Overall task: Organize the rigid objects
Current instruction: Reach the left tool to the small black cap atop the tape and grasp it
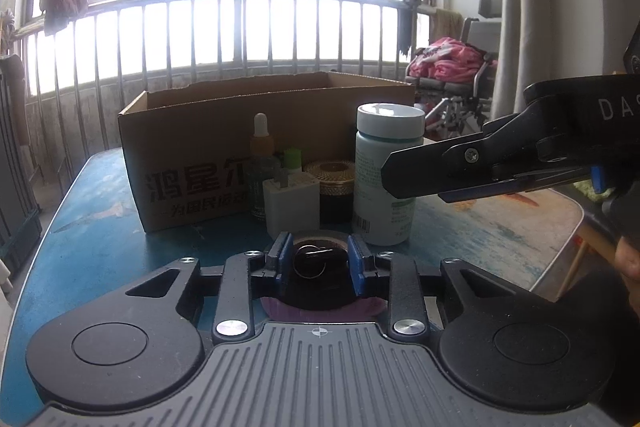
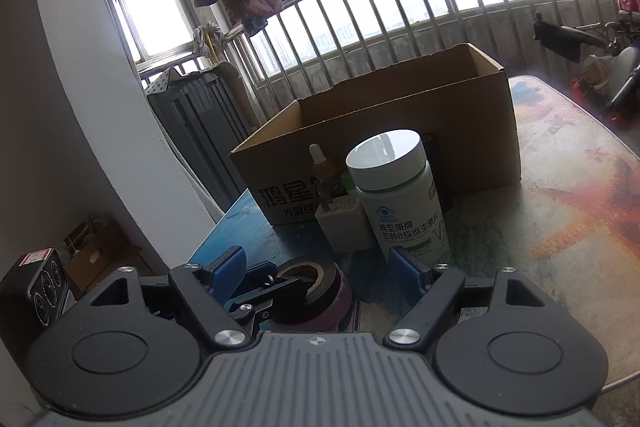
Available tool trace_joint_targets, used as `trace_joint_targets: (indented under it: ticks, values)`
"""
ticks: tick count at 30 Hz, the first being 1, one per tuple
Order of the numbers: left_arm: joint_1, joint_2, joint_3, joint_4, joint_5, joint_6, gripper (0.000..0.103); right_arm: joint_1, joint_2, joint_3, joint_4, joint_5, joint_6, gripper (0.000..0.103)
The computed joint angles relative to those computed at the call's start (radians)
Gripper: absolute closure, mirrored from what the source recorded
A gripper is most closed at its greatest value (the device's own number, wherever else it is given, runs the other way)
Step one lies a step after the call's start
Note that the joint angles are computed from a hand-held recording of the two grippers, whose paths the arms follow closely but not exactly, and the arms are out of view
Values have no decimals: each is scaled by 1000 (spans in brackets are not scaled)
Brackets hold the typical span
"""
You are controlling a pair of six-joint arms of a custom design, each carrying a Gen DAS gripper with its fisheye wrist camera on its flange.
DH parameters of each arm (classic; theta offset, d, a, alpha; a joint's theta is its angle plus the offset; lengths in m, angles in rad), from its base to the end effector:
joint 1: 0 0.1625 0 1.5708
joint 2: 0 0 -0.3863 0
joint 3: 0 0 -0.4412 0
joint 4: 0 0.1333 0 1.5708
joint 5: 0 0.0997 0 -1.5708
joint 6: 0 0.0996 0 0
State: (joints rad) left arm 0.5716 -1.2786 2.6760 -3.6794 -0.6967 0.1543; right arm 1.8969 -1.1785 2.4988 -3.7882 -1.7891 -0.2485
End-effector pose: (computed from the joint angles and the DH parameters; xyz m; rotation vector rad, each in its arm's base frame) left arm -0.1428 -0.3412 0.1145 0.9331 2.1768 -1.2374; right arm 0.2325 -0.3386 0.1093 0.6231 -2.6072 1.2987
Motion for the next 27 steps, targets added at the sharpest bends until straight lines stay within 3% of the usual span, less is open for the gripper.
trace_joint_targets:
  ticks: [5, 15, 18, 23, 25, 27]
  values:
    - [23, -34, 3, 21, -39, -20, 75, -3, -1, -5, 19, 22, 2, 22]
    - [-15, -59, 8, -4, -18, 47, 75, -29, -27, -1, 38, 80, 36, 22]
    - [-32, -65, 21, 2, -10, 59, 75, -39, -47, -8, 105, 117, 37, 22]
    - [-55, -68, 46, -16, 9, 71, 75, -80, -109, -36, 353, 253, -37, 25]
    - [-55, -71, 50, -7, 13, 73, 75, -61, -101, -53, 389, 203, -53, 33]
    - [-50, -64, 51, -17, 8, 85, 75, -62, -106, -61, 426, 206, -71, 35]
